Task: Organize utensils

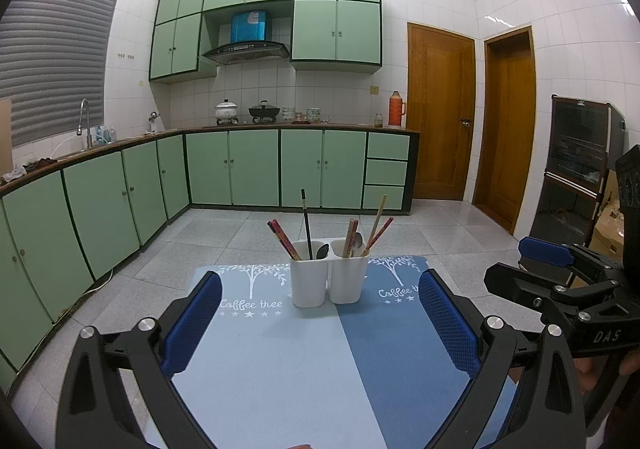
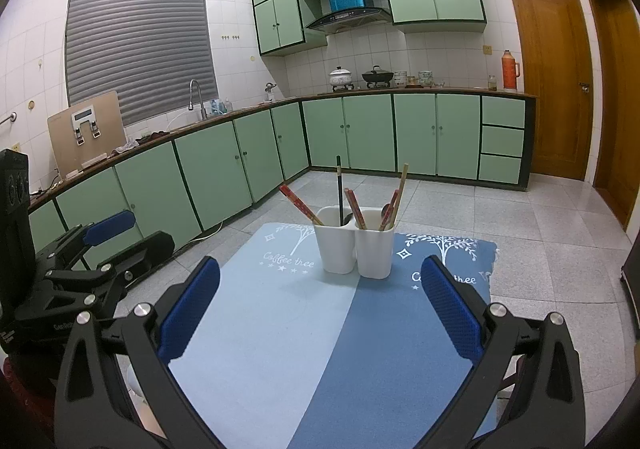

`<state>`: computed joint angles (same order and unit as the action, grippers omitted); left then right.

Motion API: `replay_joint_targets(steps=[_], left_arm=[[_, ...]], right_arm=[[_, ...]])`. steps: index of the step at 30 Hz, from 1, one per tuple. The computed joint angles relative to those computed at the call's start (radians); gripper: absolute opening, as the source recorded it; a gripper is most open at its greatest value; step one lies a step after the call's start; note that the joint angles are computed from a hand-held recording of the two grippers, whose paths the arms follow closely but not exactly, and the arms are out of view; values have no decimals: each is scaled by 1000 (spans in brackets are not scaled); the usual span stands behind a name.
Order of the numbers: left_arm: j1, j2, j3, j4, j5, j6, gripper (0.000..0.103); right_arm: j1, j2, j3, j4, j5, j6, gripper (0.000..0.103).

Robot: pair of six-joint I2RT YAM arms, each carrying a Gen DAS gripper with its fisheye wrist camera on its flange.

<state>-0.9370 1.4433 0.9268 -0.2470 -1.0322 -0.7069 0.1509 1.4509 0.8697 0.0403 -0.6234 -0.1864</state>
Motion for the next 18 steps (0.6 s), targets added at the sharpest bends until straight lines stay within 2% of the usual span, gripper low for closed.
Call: replay_joint_targets(steps=[18], left_arm=[[-2,-3,4,-12,-1,-4,97]], right_arm=[[1,0,0,1,1,2,98]])
